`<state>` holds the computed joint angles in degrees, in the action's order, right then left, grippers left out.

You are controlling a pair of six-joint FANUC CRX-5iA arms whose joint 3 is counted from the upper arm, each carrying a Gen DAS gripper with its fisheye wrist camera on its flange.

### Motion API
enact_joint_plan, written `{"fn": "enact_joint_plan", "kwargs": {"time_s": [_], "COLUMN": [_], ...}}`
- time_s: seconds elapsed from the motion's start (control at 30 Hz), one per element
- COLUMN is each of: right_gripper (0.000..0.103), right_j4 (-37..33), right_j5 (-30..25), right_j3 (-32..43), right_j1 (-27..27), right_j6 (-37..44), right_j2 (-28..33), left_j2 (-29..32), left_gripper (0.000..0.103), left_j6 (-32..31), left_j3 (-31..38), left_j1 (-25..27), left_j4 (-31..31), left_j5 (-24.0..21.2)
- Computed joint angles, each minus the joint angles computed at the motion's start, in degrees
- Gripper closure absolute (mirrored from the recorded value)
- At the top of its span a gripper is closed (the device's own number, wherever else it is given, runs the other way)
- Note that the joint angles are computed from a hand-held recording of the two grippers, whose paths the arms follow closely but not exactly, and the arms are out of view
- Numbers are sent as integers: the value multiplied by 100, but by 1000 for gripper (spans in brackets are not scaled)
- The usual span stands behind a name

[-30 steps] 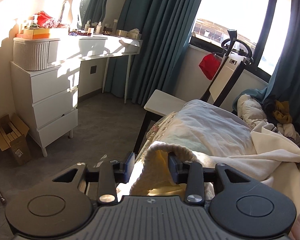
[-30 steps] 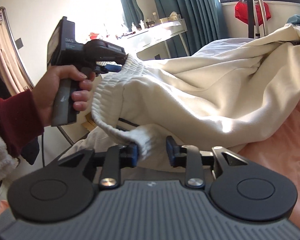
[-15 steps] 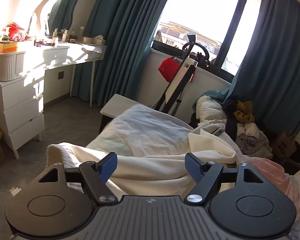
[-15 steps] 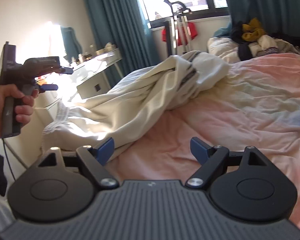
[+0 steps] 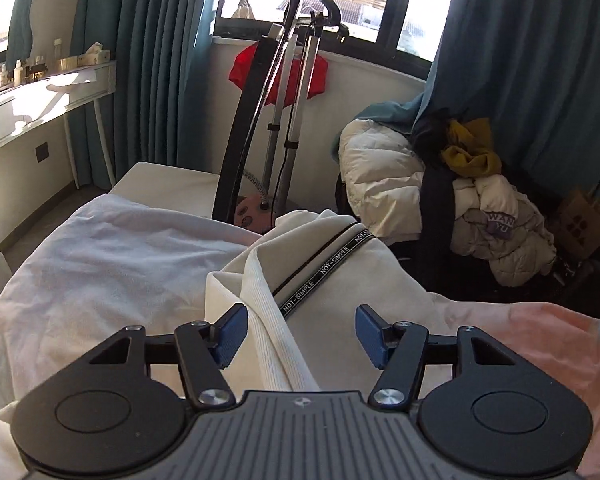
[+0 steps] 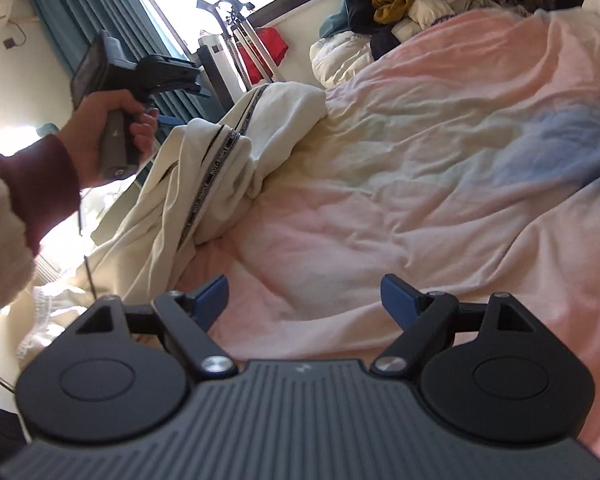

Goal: Fold clothes

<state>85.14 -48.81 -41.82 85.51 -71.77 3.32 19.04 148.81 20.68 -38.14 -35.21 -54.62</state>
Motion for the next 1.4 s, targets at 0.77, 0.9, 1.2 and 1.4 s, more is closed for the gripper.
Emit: {"fn": "enact_joint_plan", "kwargs": {"time_s": [0.77,0.9,1.2,1.4], "right_gripper": [18,18,18,17], "right_j4": [327,21,-8,951], "right_j5": [16,-530,-1214,-1047], "right_j3": [-328,-349,-452,-552], "right_j1": [-224,122,535,209], "right_j6": [-880,-811,-985,-1084], "right_j2": [-91,-211,-403,-423], "left_j2": [-675,-1391,-2296,-2513], "left_gripper": [98,98,98,98], "left_j6": [-1583,-1534,858,2324], "left_j3": [222,-488,-2487,-3454], "left_j1": [-1148,-1837,-3670,-4127], "left_j4": [-488,-672,-1707,-2367], "left_j5": [-769,-503,-242,138]}}
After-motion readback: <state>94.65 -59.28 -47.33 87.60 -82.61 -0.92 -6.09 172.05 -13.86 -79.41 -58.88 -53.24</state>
